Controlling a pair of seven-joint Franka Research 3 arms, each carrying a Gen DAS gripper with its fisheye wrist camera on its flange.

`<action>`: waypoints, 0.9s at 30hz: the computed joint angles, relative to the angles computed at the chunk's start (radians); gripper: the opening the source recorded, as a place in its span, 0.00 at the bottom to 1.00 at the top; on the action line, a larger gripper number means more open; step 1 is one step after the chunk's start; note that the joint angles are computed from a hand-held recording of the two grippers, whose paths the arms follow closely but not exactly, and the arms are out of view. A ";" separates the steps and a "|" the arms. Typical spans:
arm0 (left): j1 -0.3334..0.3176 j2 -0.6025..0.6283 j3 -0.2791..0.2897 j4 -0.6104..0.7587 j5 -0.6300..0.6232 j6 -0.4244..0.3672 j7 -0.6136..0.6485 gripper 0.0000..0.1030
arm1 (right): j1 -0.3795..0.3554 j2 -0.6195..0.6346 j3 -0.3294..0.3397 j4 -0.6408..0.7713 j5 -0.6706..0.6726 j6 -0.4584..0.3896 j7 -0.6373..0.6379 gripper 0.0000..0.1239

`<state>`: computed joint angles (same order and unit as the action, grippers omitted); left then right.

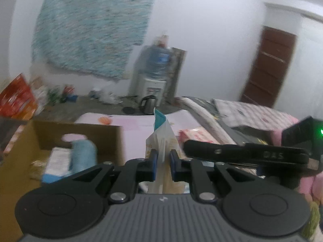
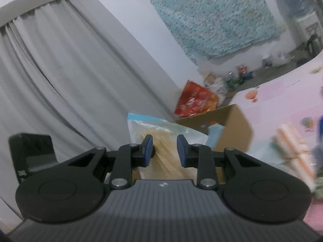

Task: Organize soft objects
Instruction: 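Carry the clear bag into the cardboard box with the left tool, then open the left tool to release the clear bag in the box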

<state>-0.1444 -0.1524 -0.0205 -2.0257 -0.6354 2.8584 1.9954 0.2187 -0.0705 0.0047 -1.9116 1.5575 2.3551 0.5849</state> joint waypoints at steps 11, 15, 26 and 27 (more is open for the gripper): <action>0.184 0.245 0.010 0.336 0.045 -0.282 -0.099 0.13 | -0.010 -0.060 -0.016 -0.096 0.002 0.045 0.066 0.22; 0.217 0.412 -0.010 0.526 0.197 -0.392 -0.206 0.13 | -0.018 -0.098 -0.034 -0.177 -0.015 0.081 0.094 0.22; 0.225 0.693 -0.090 0.836 0.465 -0.521 -0.351 0.15 | -0.035 -0.088 -0.057 -0.247 -0.014 0.118 0.135 0.22; 0.226 0.712 -0.097 0.858 0.484 -0.525 -0.366 0.16 | -0.038 -0.086 -0.057 -0.249 -0.009 0.116 0.134 0.22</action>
<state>0.0814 0.5592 -0.1171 -1.1674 -0.1515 2.3331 1.6297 0.1809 -0.1562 -0.0524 -2.1602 1.5484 2.4711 0.7186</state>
